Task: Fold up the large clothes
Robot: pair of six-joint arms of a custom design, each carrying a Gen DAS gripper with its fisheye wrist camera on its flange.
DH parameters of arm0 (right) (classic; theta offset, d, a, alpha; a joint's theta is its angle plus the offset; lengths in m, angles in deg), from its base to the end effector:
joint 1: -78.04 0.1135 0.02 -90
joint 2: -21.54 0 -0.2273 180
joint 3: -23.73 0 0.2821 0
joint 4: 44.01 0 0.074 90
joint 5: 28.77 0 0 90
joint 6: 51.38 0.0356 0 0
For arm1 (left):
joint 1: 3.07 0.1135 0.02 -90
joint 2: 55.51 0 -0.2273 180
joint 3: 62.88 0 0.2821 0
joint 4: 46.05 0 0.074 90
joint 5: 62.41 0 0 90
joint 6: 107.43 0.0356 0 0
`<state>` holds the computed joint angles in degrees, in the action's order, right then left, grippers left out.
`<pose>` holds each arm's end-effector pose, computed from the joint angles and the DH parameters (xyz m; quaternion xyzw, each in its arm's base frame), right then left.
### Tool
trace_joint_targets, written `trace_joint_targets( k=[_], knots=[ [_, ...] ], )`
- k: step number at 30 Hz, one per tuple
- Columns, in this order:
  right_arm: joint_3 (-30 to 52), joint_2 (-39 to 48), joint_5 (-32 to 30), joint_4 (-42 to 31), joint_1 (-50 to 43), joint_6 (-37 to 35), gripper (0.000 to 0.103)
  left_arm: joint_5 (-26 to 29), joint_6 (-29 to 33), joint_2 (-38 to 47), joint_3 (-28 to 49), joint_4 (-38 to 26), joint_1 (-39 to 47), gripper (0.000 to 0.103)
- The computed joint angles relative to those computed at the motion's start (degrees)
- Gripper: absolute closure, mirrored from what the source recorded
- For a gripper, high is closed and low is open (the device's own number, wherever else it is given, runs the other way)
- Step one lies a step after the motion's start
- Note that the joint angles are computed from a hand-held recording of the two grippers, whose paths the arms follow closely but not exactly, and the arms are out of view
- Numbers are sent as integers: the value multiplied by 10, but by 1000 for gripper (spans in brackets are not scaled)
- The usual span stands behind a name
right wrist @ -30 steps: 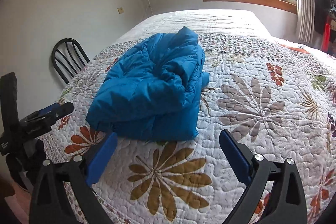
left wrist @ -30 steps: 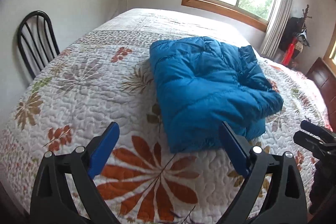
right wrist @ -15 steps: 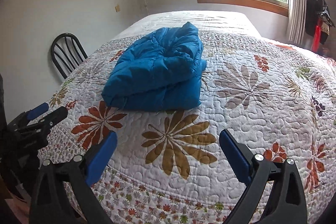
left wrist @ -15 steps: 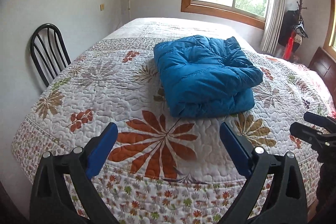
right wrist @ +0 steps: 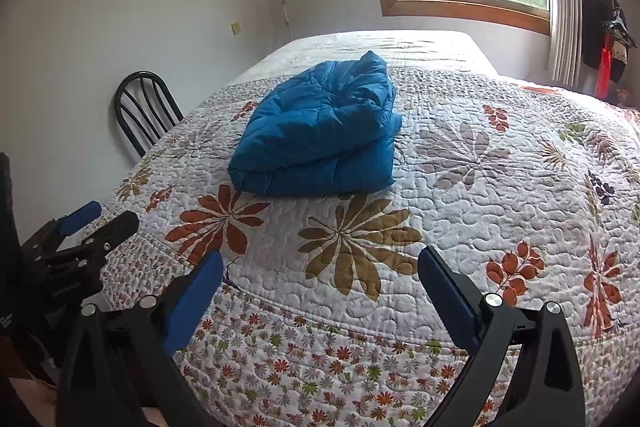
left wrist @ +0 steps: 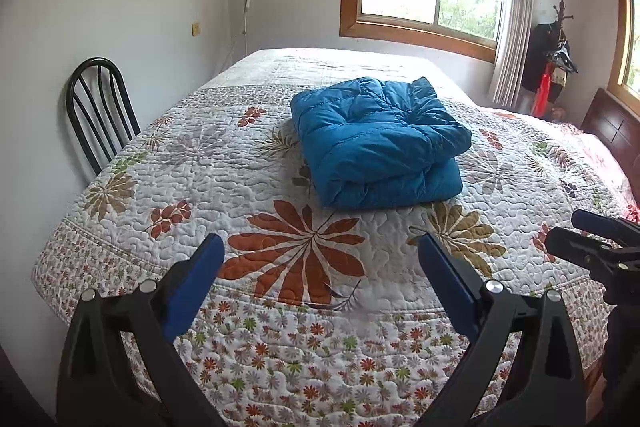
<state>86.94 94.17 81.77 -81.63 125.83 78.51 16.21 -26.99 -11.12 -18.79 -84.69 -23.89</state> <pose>0.2132 0.2165 0.2057 0.0021 0.9180 0.1299 0.3748 0.2122 -0.0732 0.2026 0.0456 0.8978 -0.0260 0.4373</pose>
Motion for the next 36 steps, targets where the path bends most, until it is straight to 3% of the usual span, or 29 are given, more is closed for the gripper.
trace_joint_targets(
  k=[36],
  knots=[
    [-3,-10,11,-3,15,-2,5,-11,-6,-18,-4,-12,-10,6]
  ],
)
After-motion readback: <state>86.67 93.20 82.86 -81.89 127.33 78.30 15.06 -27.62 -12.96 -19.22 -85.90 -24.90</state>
